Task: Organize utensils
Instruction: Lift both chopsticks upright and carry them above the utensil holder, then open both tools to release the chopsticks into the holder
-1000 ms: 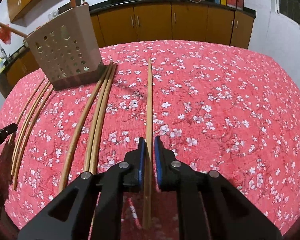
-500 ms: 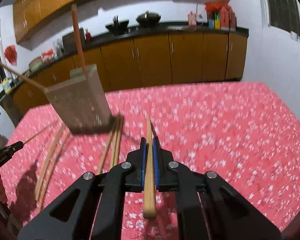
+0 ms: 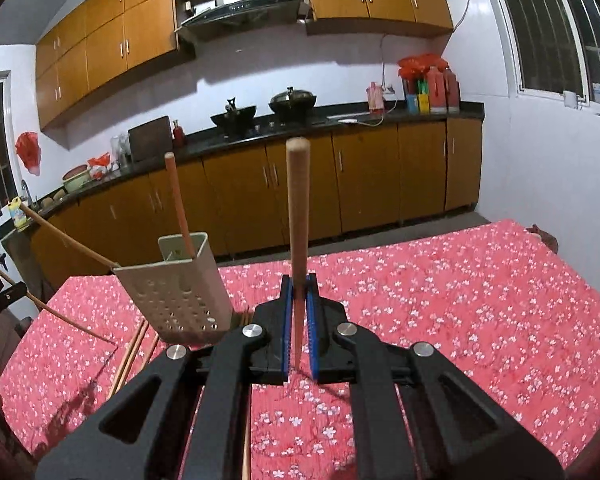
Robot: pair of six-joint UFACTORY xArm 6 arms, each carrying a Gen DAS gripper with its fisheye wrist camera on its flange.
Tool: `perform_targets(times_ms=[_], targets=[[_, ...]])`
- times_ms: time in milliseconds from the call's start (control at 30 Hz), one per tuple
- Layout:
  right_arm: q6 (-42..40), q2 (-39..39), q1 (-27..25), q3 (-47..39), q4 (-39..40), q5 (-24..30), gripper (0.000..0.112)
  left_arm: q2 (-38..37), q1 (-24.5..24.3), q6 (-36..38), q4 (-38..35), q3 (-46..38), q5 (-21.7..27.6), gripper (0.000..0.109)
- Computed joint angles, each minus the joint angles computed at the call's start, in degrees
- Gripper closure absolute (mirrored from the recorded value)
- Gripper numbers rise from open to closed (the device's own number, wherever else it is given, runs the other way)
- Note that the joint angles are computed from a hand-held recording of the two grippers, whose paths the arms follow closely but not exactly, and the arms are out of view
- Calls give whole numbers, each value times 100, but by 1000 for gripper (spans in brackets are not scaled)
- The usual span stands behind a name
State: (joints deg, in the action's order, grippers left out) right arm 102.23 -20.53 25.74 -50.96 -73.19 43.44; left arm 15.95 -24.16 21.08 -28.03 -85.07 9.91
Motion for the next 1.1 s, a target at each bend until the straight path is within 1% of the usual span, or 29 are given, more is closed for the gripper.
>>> perform_targets(times_ms=[100,133,200,267,367,500,567,700,800,867,933,1033,1100], targets=[[-11,-61,6,-10,-7,3,105,-70,-18,173,-158,3,34,101],[-10,-87,-6,-19,-14,-66,105,-98,-35,326,-312,-6,78,101],[-7,-129,-39,-48,-23,-249,105,-175,-74,830,-798,-51,266,101],[-8,-190,-95,-107,-74,-568,105,-301,-145,1341,-1212,-60,476,101],[89,-218,-116,-244,-310,-931,105,-463,-230,1999,-1768,-105,763,101],[312,-98,-50,-598,-808,-1151,105,-530,-389,2551,-2305,-262,904,101],[424,20,11,-815,-1105,-1125,105,-482,-507,2722,-2479,-433,855,101],[540,294,82,-1201,-1532,-1010,105,-320,-730,2846,-2631,-754,596,101],[627,513,121,-1448,-1787,-891,105,-57,-875,2749,-2532,-1113,271,101],[654,689,94,-1621,-1886,-815,105,153,-924,2449,-2238,-1358,100,101],[680,774,78,-1681,-1919,-776,105,410,-946,1958,-1798,-1650,-62,101],[679,1023,-1,-1842,-1871,-777,105,750,-909,1312,-1177,-1991,-138,101],[557,1202,-97,-1943,-1719,-859,105,946,-863,787,-638,-2198,31,101]])
